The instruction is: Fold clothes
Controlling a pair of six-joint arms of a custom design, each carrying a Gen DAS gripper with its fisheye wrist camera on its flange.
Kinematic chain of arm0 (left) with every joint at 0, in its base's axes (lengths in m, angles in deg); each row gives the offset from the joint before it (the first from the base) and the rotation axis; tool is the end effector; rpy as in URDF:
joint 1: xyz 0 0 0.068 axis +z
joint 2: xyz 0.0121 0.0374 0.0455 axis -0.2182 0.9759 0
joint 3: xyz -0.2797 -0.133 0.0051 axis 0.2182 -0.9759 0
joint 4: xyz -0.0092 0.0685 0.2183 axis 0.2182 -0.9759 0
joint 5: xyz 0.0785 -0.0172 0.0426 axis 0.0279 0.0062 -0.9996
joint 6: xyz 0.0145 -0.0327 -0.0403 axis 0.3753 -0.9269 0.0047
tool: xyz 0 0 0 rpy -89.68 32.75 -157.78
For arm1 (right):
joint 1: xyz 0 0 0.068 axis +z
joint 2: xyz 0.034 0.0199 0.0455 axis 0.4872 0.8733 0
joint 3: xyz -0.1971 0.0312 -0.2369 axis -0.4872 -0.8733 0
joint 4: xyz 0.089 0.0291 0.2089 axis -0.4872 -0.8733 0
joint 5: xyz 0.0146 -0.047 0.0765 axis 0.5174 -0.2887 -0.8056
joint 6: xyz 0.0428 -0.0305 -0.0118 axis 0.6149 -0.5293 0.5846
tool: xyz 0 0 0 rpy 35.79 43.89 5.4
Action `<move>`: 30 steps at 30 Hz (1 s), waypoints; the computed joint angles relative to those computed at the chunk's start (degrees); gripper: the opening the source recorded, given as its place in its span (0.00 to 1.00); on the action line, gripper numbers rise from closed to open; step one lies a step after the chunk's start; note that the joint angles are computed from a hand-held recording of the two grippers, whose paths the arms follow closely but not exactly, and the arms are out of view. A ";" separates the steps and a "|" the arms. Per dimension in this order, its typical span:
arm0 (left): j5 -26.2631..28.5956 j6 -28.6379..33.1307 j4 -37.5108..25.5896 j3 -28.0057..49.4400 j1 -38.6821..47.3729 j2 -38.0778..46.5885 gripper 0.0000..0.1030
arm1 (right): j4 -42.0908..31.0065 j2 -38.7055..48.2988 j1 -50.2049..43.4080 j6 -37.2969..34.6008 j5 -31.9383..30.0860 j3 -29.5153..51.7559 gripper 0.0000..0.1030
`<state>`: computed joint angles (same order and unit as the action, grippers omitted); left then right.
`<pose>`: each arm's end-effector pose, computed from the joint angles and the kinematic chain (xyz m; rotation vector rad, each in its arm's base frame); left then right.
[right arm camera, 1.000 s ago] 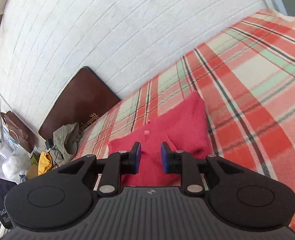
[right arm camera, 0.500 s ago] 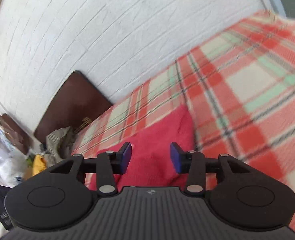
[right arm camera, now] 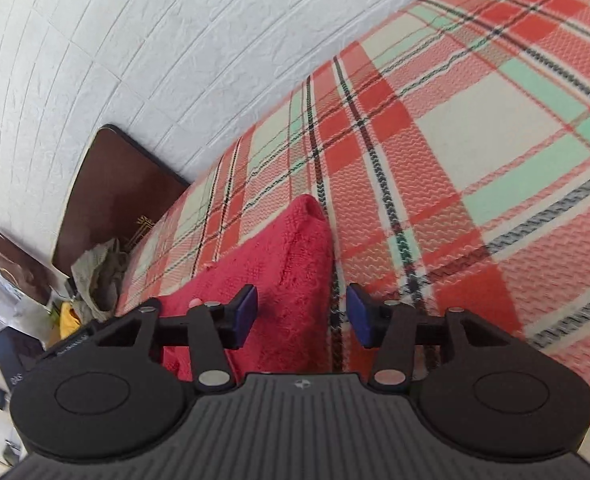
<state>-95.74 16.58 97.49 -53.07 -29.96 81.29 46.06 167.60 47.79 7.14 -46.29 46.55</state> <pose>0.2125 -0.0566 0.1934 -0.6154 2.0889 -0.3083 0.3517 0.1411 0.1589 -0.1080 2.3539 1.1782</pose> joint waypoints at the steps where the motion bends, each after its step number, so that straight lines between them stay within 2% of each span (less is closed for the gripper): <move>1: -0.61 -0.91 0.78 -0.82 0.64 0.07 0.14 | 2.47 0.06 -0.34 0.60 -1.52 -0.96 0.18; 2: -0.23 -1.87 1.39 -1.72 1.73 0.20 0.14 | 5.41 0.05 -0.69 1.24 -2.90 -2.17 0.18; 4: 1.41 -2.85 3.28 -3.74 3.75 0.36 0.14 | 4.72 -0.21 -1.09 0.28 -3.12 -2.44 0.18; 6: 3.17 -2.35 6.41 -6.06 4.73 0.18 0.24 | 0.51 0.41 -1.14 -1.16 -1.36 -1.19 0.22; 7: 3.81 -2.41 7.02 -6.72 4.92 -0.52 0.32 | 2.60 0.98 -1.49 -0.02 -2.01 -2.06 0.23; 8: 3.37 -2.97 6.65 -7.10 4.53 -1.80 0.48 | 4.68 1.14 -1.79 1.27 -2.69 -3.07 0.24; 9: 2.51 -3.69 5.95 -7.39 3.93 -3.24 0.54 | 5.22 0.81 -1.91 1.69 -2.90 -3.55 0.29; 11: 0.02 -4.07 2.71 -7.80 2.23 -7.51 0.57 | 6.42 -0.64 -2.12 1.71 -2.71 -4.88 0.42; 12: -1.24 -4.08 0.59 -7.93 1.23 -10.08 0.63 | 6.22 -1.50 -2.32 0.92 -2.55 -5.35 0.51; 13: -2.13 -4.07 -2.03 -7.87 0.36 -12.72 0.67 | 5.86 -2.37 -2.55 -0.01 -2.40 -5.77 0.56; 14: -2.27 -4.00 -4.86 -7.63 -0.21 -15.02 0.71 | 5.48 -3.25 -2.78 -0.94 -2.24 -6.18 0.56; 17: 0.34 -3.37 -11.16 -7.14 -0.49 -19.74 0.73 | 1.23 -3.91 -3.56 -2.81 -4.10 -5.19 0.56; 19: 2.74 -3.45 -12.30 -7.29 -0.26 -20.37 0.74 | -1.85 -4.23 -4.08 -4.13 -5.38 -4.37 0.56; 23: 9.01 -3.88 -9.48 -9.13 0.87 -19.17 0.74 | -7.61 -4.43 -5.25 -4.66 -9.37 -2.70 0.57; 27: 13.57 -3.03 -7.15 -10.69 2.30 -18.82 0.78 | -17.04 -4.87 -6.86 -6.08 -12.05 -0.26 0.58; 30: 17.73 -2.40 -2.93 -11.51 4.80 -16.24 0.81 | -19.55 -3.19 -7.07 -2.92 -13.00 2.46 0.58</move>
<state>-78.01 14.18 94.55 -64.57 -25.16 65.06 26.52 164.41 40.72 4.21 -59.29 49.01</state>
